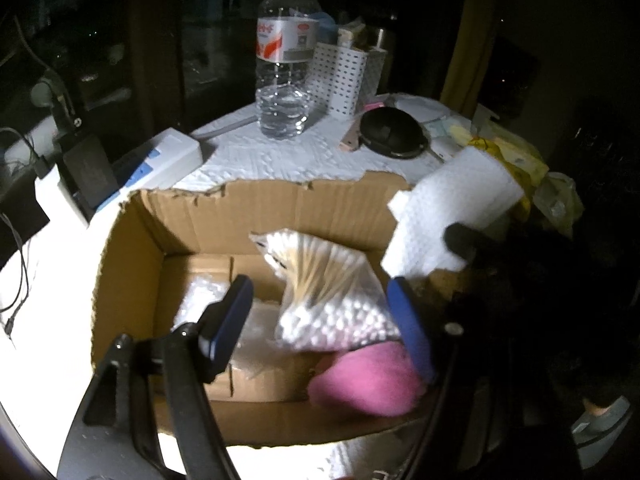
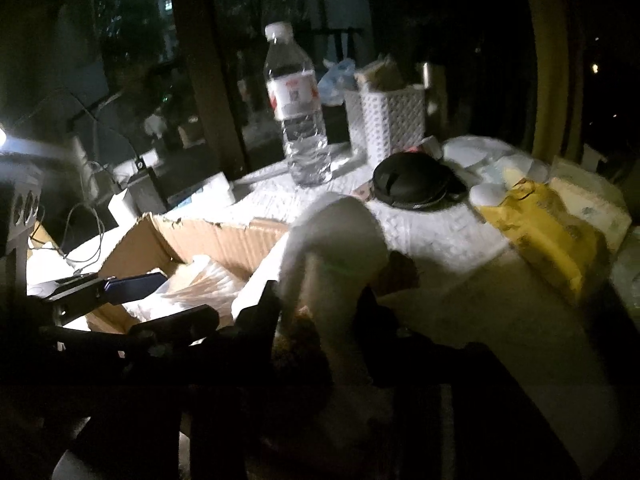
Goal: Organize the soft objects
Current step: 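Carry the swab bag with the left gripper while the right carries the sock over the box, then open the left gripper to drop the swab bag while the right drops the sock into the box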
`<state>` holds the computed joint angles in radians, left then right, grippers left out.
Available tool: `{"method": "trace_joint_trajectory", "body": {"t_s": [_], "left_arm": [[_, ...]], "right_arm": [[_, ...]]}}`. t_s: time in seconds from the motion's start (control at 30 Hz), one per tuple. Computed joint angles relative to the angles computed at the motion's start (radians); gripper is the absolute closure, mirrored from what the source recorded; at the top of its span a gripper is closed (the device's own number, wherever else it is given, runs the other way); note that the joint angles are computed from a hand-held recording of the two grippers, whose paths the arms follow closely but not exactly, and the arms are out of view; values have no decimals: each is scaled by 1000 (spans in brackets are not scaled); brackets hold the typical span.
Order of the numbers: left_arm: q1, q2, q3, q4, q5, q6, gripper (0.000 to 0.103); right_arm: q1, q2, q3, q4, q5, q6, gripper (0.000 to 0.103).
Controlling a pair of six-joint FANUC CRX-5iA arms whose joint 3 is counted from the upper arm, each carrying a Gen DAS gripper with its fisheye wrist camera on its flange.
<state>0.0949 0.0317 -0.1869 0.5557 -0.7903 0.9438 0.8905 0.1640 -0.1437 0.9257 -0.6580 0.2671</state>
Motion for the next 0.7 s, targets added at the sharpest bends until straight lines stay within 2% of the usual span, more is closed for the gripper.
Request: {"method": "trace_joint_trajectory", "body": {"t_s": [0.1, 0.33, 0.4, 0.47, 0.5, 0.7], "left_arm": [[1, -6, -1, -13, 4, 9, 31], [-8, -20, -7, -37, 19, 17, 31], [-9, -29, -13, -33, 27, 8, 31], [-9, -38, -20, -25, 35, 1, 31], [-9, -42, -22, -22, 36, -2, 31], [-9, -78, -44, -9, 44, -37, 31]], "right_arm": [[3, 11, 7, 29, -67, -12, 59], [21, -6, -22, 77, -100, -26, 59], [24, -23, -38, 75, -91, -32, 57], [29, -33, -43, 74, -92, -28, 47], [34, -40, -50, 89, -101, -36, 45], [52, -86, -89, 118, -108, -72, 45]]}}
